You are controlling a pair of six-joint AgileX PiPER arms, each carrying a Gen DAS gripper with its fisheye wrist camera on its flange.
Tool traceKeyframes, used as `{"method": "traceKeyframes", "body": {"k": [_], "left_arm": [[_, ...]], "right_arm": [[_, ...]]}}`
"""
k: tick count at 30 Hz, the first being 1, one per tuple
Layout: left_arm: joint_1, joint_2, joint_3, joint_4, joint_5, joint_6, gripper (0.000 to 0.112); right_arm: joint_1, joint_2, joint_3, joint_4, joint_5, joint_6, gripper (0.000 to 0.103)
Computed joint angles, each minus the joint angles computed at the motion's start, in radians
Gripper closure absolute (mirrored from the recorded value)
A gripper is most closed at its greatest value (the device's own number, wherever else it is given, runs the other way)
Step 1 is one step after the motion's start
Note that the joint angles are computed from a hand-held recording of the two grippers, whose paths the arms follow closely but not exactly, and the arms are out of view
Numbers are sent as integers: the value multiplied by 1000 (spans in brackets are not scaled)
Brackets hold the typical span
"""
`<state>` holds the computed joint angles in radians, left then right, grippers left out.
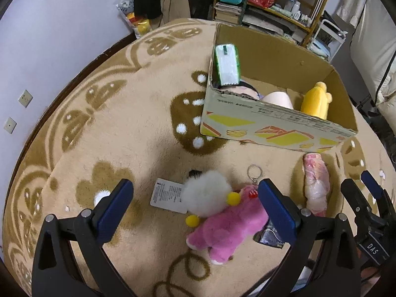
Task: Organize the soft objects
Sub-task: 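Lower the left tool to the white pom-pom toy while the right tool lowers to the pink tissue roll, then close the left tool on the white pom-pom while the right tool grips the pink tissue roll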
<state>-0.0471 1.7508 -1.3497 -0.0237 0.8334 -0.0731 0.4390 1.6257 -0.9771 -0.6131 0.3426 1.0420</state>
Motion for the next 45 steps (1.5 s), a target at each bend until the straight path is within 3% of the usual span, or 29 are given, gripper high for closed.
{"method": "traceKeyframes", "body": {"k": [9,19,21,25,29,32,35,40,45], "left_arm": [[-3,99,-53,9,39,-10,13],[-33,158,-80,60,58,-43,13],[-30,172,-90,55,68,-37,13],[-32,191,-97,67,77,-52,14],[-26,205,-103,59,82,-50,16],[-20,209,-106,39,87,-38,24],[-14,216,-113,28,100,-36,31],[-6,241,-135,10,138,-31,44],[-8,241,-135,-22,148,2,60]], "right_arm": [[-42,82,-30,109,-20,-83,0],[-78,153,-57,322,-40,-299,0],[-88,170,-71,431,-29,-413,6],[-92,205,-94,578,3,-574,30],[-72,208,-95,535,0,-548,30],[-67,215,-99,521,9,-534,32],[-58,227,-118,437,45,-452,47],[-81,247,-128,506,76,-495,49],[-65,251,-132,441,89,-452,54]]}}
